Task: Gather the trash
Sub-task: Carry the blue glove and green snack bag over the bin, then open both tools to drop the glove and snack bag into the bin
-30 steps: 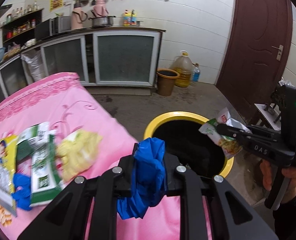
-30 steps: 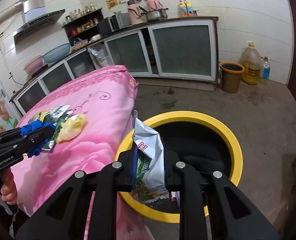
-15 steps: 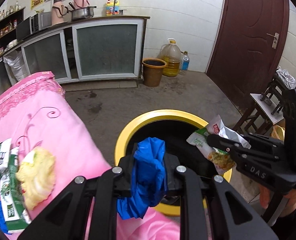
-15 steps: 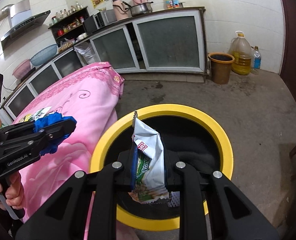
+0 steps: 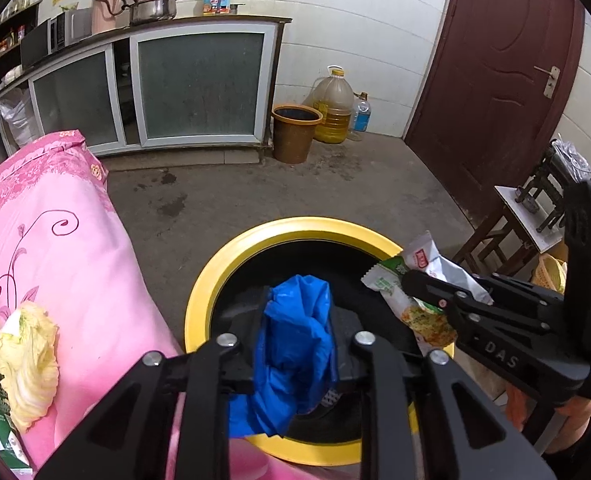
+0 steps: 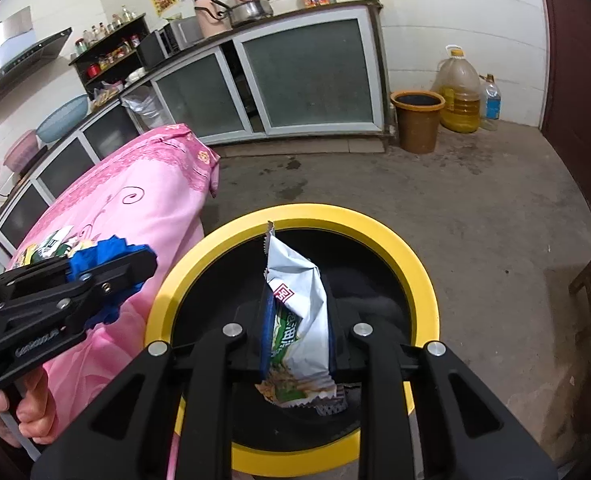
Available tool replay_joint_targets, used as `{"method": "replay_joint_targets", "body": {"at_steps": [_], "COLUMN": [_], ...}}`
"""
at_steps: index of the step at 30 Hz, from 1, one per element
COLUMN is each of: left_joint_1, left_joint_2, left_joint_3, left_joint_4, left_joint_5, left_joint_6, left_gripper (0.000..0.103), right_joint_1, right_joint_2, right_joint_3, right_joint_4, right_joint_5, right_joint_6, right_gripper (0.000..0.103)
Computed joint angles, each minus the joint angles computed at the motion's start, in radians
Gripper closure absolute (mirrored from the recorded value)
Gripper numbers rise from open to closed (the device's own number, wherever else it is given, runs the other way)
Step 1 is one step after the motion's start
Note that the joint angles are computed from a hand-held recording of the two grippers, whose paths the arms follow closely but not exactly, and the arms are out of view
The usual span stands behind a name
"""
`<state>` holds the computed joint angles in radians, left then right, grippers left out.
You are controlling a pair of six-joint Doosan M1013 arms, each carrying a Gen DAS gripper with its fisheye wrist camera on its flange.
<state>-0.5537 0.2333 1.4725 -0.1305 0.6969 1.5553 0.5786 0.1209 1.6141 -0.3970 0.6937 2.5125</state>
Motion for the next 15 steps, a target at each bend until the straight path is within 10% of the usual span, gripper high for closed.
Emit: {"method": "replay_joint_targets", "body": {"at_steps": [5,7,15], "left_joint_1": [-0.007,-0.002,0.029], "left_joint_2": [-0.013,-0.017,-0.051], "left_joint_3": [0.017,0.022,0.058], "left_joint_4": [0.05,0.042,-0.012], "left_joint_5": [-0.033,-0.04,-0.084], "left_joint_6": [-0.067,-0.074,-0.113], "left_gripper": [0.026,0.022,0.008], "right_joint_1": [-0.009,-0.013,-0.013], "right_joint_2": [0.008,0.004,-0.007], "right_joint_3": [-0.006,0.002,0.014], "right_joint_4": [0.004,0.002,-0.006], "right_joint_5": [0.029,0.021,0.044], "right_joint_6": [0.025,0.049,0.08], "right_gripper": [0.062,0.047,0.048]}}
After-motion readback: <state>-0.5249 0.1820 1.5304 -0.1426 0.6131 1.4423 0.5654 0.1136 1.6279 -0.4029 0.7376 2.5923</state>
